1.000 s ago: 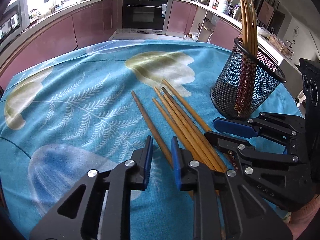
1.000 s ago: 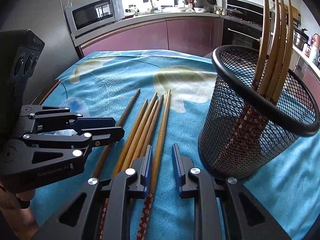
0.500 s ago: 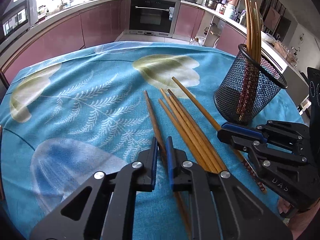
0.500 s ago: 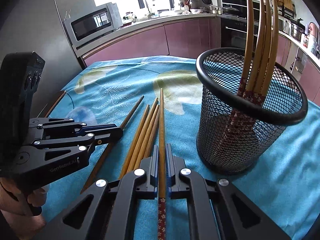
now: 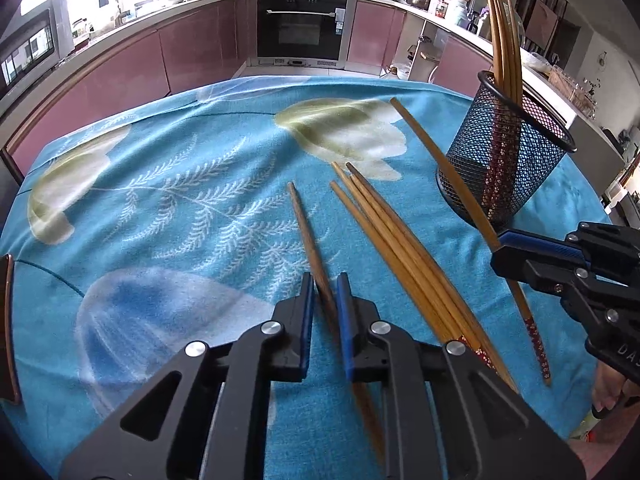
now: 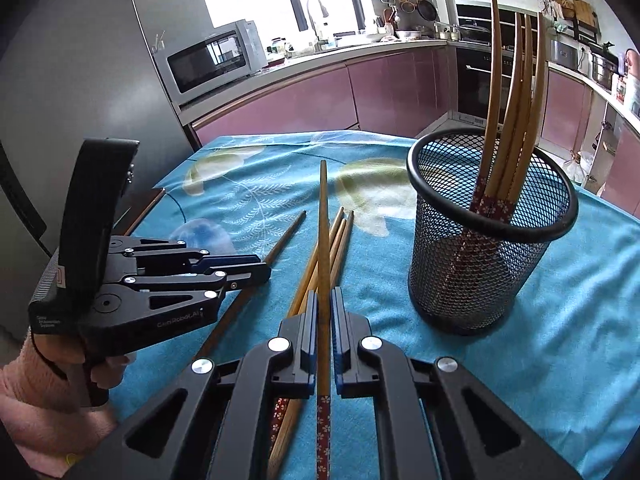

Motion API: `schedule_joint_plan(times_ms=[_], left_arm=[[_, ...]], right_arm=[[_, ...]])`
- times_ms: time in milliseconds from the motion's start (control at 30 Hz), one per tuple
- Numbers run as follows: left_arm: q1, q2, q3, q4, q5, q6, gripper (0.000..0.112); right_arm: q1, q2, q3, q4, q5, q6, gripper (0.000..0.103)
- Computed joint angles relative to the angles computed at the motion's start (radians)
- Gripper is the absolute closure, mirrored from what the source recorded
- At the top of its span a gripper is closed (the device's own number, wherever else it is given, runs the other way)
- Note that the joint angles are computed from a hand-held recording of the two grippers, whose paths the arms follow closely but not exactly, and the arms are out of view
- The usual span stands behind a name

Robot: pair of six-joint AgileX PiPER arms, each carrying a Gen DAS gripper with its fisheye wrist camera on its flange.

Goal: Organize utensils
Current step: 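Close the right gripper on a chopstick while the left gripper grasps another, then lift the right gripper's chopstick upright over the mesh cup while the left gripper carries its chopstick there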

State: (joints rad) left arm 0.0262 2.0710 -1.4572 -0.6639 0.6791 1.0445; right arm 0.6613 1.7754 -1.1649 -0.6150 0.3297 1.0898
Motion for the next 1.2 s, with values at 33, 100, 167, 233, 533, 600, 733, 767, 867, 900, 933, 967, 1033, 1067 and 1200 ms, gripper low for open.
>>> schedule_joint_plan(times_ms=[33, 100, 167, 233, 533, 600, 733, 767, 867, 900, 933, 967, 1033, 1067, 1200], left_arm=[[-0.003, 0.004, -0.006, 0.002, -0.002, -0.002, 0.098], [-0.006, 0.012, -0.019, 0.007, 0.002, -0.009, 0.098], [-0.007, 0.015, -0.026, 0.007, 0.004, -0.016, 0.101], [-0.009, 0.006, -0.01, 0.0, -0.008, -0.014, 0.101], [0.033, -0.05, 0.028, -0.096, 0.051, 0.065, 0.104], [0.047, -0.071, 0.031, -0.127, 0.085, 0.092, 0.104], [0.079, -0.111, 0.019, -0.192, 0.182, 0.137, 0.105], [0.088, -0.123, 0.017, -0.21, 0.206, 0.15, 0.105], [0.115, -0.15, -0.001, -0.262, 0.294, 0.177, 0.105], [0.124, -0.158, -0.006, -0.279, 0.317, 0.185, 0.105], [0.133, -0.166, -0.011, -0.296, 0.341, 0.193, 0.105], [0.143, -0.171, -0.019, -0.311, 0.369, 0.199, 0.105], [0.157, -0.181, -0.038, -0.339, 0.41, 0.209, 0.105], [0.162, -0.184, -0.049, -0.349, 0.423, 0.206, 0.105], [0.184, -0.173, -0.124, -0.387, 0.504, 0.165, 0.105]], right_arm=[[0.003, -0.007, 0.004, -0.011, -0.001, 0.01, 0.097], [0.008, -0.025, 0.016, -0.036, -0.001, 0.032, 0.097], [0.016, -0.044, 0.027, -0.071, 0.0, 0.065, 0.097], [0.024, -0.065, 0.04, -0.107, 0.002, 0.099, 0.097], [0.048, -0.158, 0.094, -0.255, 0.027, 0.238, 0.097], [0.058, -0.18, 0.11, -0.309, 0.037, 0.297, 0.097], [0.052, -0.225, 0.132, -0.373, 0.042, 0.357, 0.097], [0.049, -0.236, 0.138, -0.385, 0.043, 0.368, 0.097], [0.041, -0.275, 0.157, -0.42, 0.04, 0.4, 0.097], [0.039, -0.279, 0.156, -0.432, 0.042, 0.409, 0.097], [0.037, -0.287, 0.159, -0.443, 0.045, 0.417, 0.097], [0.034, -0.297, 0.164, -0.452, 0.044, 0.424, 0.097], [0.019, -0.316, 0.172, -0.45, 0.031, 0.415, 0.097], [0.015, -0.323, 0.173, -0.452, 0.032, 0.414, 0.097], [0.015, -0.334, 0.165, -0.47, 0.048, 0.42, 0.097]])
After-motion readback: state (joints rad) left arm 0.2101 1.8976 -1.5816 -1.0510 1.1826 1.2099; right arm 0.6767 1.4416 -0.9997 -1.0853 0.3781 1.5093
